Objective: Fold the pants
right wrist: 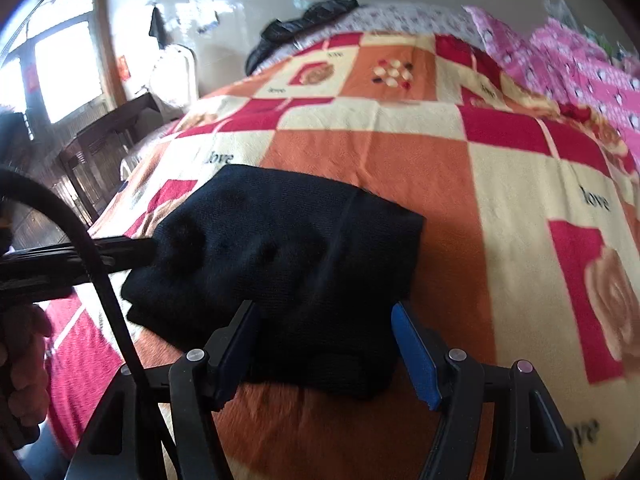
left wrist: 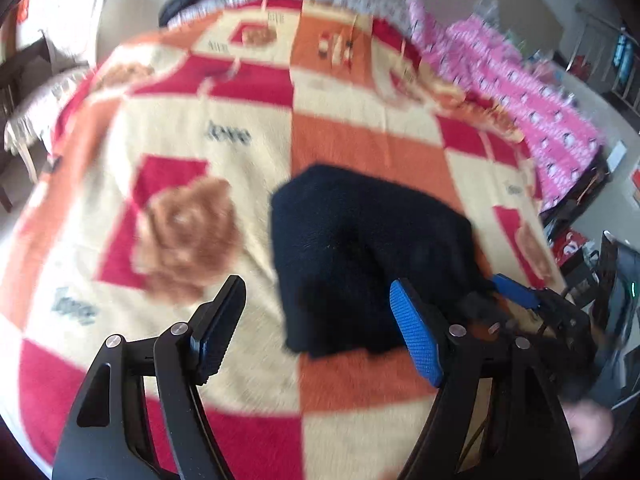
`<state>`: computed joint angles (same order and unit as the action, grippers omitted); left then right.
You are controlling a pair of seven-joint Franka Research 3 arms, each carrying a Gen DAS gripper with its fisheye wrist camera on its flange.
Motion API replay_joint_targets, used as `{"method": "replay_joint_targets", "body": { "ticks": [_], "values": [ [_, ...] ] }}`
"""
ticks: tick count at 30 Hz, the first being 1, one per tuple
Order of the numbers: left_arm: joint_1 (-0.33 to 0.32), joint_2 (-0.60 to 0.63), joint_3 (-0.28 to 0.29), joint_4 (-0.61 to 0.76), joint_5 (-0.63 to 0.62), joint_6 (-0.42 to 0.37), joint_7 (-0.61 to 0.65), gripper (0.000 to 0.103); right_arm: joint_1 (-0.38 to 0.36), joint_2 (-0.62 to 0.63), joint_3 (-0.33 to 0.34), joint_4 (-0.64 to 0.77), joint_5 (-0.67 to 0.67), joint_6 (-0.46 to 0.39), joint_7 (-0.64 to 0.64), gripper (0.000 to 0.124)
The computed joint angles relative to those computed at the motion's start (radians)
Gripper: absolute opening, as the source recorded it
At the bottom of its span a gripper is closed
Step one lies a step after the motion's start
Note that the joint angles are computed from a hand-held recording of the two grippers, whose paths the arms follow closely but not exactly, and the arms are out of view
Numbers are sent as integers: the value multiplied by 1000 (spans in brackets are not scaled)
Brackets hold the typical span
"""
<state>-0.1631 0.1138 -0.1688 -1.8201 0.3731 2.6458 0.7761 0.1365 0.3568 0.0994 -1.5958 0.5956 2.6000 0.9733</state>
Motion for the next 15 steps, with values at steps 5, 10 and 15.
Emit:
{"method": "replay_joint_targets", "body": {
  "ticks": [5,10,15],
  "values": [
    [-3,-177,-19,-183,297,28,-226,75,47,-166,-72,-239,-100,192,135,68],
    [0,-206,-61,-195,449,-9,-262,76,29,-251,-48,-346,-69,185,122,68],
    [-13,-187,-62,-170,328,-68,-225,75,56,-321,-38,-407,-25,189,68,68]
  ]
}}
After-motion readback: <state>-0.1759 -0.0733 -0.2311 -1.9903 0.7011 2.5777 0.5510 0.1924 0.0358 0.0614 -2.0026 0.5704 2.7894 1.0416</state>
